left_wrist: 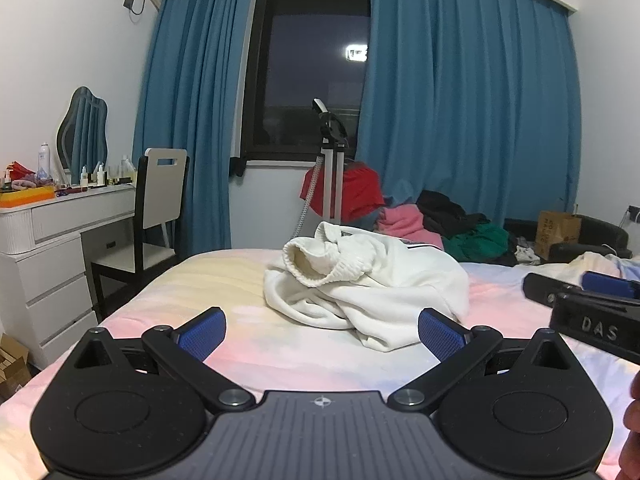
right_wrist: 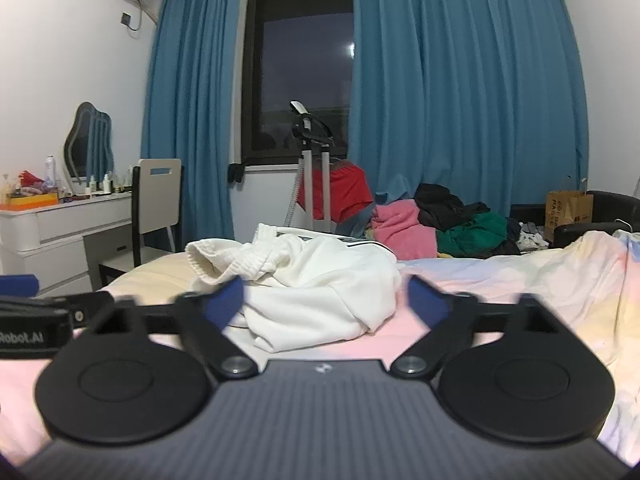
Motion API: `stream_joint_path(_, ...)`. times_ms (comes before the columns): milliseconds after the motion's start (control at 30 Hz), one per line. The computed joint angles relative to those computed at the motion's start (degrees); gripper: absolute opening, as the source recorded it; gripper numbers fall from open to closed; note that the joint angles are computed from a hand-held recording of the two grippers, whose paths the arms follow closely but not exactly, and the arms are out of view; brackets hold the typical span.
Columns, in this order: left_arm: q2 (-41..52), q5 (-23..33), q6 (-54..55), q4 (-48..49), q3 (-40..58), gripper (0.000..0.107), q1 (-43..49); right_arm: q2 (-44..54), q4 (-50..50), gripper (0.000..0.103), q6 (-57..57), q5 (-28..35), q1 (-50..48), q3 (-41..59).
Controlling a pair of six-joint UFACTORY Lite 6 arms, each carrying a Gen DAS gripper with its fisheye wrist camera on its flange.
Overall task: Fold clothes
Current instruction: 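Move both grippers toward the crumpled white sweatshirt on the bed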
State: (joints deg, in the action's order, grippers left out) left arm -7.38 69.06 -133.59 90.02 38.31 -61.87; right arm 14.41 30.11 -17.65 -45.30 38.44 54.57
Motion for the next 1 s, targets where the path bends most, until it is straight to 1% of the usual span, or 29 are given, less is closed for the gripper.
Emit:
stream_joint_path(33,0.01,-0.09,0.15,-0.07,0.01,0.103,-0.06,-0.10,0.79,0.064,-0.87,0.21,0.04,0.02)
stream_joint_path(100,-0.26,-0.67,0.35,-0.08,-0.23,0.103,0.11,-0.13,0.47,0.053,0.22,-0.41,-0.08,-0.53)
stream_joint_path(200,-0.91,-1.51,0.30,0.07,-0.83,0.103,0.35,-0.44,-0.78,0.047,3.73,-1.77,-0.39,-1.71)
stream_joint_path(300,-1.85,-2.28,-0.05,0.32,-1.59,0.103,0.43,-1.16,-2.43,0.045,7.11,-2.92,-0.81,-2.77)
stream_joint_path(367,-2.39,-2.83,-0.07,0.43,-1.93,0.103,0.45,-1.40,-1.46,0.045,7.20,-4.01,-0.53,-3.13)
stream_joint_path(500,-2.53,-3.64,0.16,0.12,-1.90,0.103,0.84,-2.19,-0.72,0.045,6.64,-2.47,-0.44,-2.93)
stream_joint_path(633,-3.28,-2.61,-1.07,0.62,-3.00,0.103,0.27,-3.15,-1.01,0.045,8.02,0.62,-1.44,-2.45)
stream_joint_path(700,-3.46,-2.72,-1.75,0.89,-3.12,0.103,0.49,-3.56,-1.37,0.035,9.08,1.75,-2.05,-2.44)
stream_joint_path(767,-3.46,-3.34,-1.86,0.72,-2.98,0.103,0.99,-3.86,-1.35,0.033,9.73,2.77,-2.61,-2.42)
stream_joint_path(867,-2.54,-3.99,-0.92,-0.22,-2.09,0.103,1.69,-3.99,-3.68,0.027,12.71,5.22,-3.95,-2.00)
stream_joint_path(1000,-1.29,-4.56,0.31,-2.06,-0.92,0.103,2.78,-4.61,-4.59,0.027,13.66,6.50,-4.63,-2.15)
